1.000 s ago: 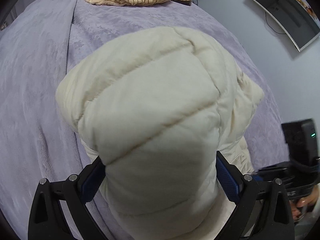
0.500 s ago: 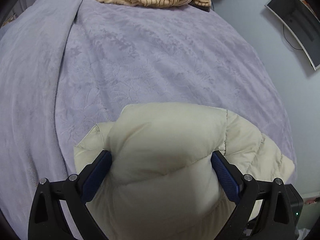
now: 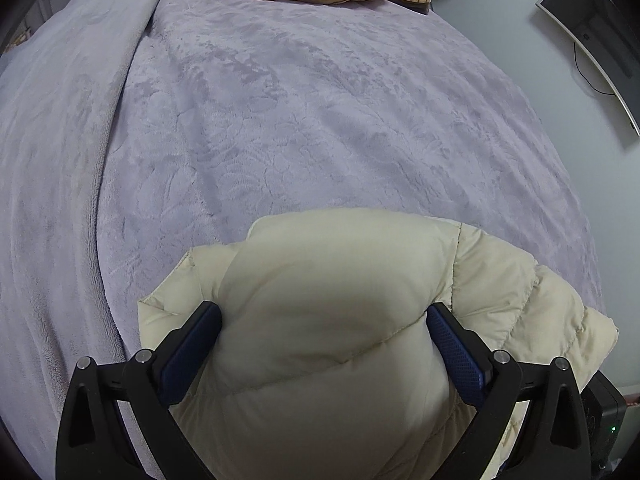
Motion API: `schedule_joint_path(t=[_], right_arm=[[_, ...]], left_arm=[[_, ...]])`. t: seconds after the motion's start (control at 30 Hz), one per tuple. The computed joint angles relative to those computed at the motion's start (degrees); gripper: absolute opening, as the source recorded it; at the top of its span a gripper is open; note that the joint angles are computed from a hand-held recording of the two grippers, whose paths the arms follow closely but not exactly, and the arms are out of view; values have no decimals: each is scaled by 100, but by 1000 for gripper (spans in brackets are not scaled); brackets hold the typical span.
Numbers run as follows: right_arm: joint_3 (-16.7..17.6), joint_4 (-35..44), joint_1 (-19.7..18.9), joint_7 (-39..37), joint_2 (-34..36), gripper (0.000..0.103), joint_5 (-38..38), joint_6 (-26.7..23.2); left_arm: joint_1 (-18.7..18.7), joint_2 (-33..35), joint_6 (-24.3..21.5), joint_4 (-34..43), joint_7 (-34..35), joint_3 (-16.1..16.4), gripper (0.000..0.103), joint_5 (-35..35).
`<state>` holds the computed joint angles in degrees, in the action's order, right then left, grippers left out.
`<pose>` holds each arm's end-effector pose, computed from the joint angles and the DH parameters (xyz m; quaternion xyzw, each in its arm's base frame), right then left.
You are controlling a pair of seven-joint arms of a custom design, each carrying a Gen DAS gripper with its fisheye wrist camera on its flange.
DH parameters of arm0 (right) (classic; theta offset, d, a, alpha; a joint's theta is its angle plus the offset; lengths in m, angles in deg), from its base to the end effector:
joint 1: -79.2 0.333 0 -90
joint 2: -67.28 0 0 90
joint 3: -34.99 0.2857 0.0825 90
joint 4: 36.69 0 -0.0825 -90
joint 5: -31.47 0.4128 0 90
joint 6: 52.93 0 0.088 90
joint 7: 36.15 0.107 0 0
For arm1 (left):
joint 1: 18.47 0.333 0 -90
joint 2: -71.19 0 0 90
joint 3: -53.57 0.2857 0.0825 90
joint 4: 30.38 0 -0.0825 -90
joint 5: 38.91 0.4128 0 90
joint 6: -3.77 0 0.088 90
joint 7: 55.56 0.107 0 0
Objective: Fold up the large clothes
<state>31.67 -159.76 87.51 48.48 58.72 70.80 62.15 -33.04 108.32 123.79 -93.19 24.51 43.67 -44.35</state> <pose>0.5382 0.0844 0.4380 -0.6321 0.7104 0.2154 0.2223 0.7216 -0.2899 0.4563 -0.6323 0.7483 -0.2009 0.0012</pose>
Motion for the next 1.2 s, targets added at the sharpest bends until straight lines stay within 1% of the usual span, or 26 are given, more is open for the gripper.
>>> schedule_joint_path(t=[0.2,0.33,0.43,0.57,0.67,0.7,0.77,0.8,0.83,0.9,0.97,1.03,1.1,1.17,1.2], right_arm=[[7,65,-36,-10,129,15,43,21],[8,128,-67,89,165,15,56,-43],[8,271,-93,168,205,19,58,-145],[28,437,-109,363,196,19,-2,-200],[21,615,-131,505,170,23,-125,-281],[23,680,-134,548,155,27,-178,-305],[25,816,-138,640,109,40,-298,-346],[27,871,-133,669,76,52,-330,-331],[34,959,-128,721,52,60,-415,-335],[57,1144,-101,790,10,61,-611,-333],[105,1349,-65,924,-13,66,-925,-350],[158,1497,-15,1030,-79,83,-1225,-306],[254,1650,54,1194,-172,83,-1708,-267],[322,1785,116,1369,-239,89,-2148,-264],[343,1827,144,1457,-275,97,-2318,-256]], left_arm=[[0,7,-33,28,9,11,102,11],[62,-164,-67,-92,-101,16,102,-50],[93,-496,-7,-399,-260,86,102,25],[69,-1160,11,-1007,-459,207,102,421],[71,-1693,-69,-1466,-615,237,102,730],[93,-1874,-122,-1620,-701,235,102,779],[139,-2288,-132,-2018,-875,222,102,894],[152,-2472,-150,-2186,-983,215,102,996],[170,-2661,-167,-2357,-1106,204,102,1085],[244,-3007,-198,-2668,-1254,153,102,1099],[295,-3321,-265,-2932,-1491,99,102,1186],[346,-3620,-301,-3172,-1666,37,102,1256],[384,-3859,-436,-3325,-1892,-37,102,1368],[420,-4080,-551,-3459,-2070,-105,102,1526],[441,-4184,-601,-3519,-2134,-132,102,1572]])
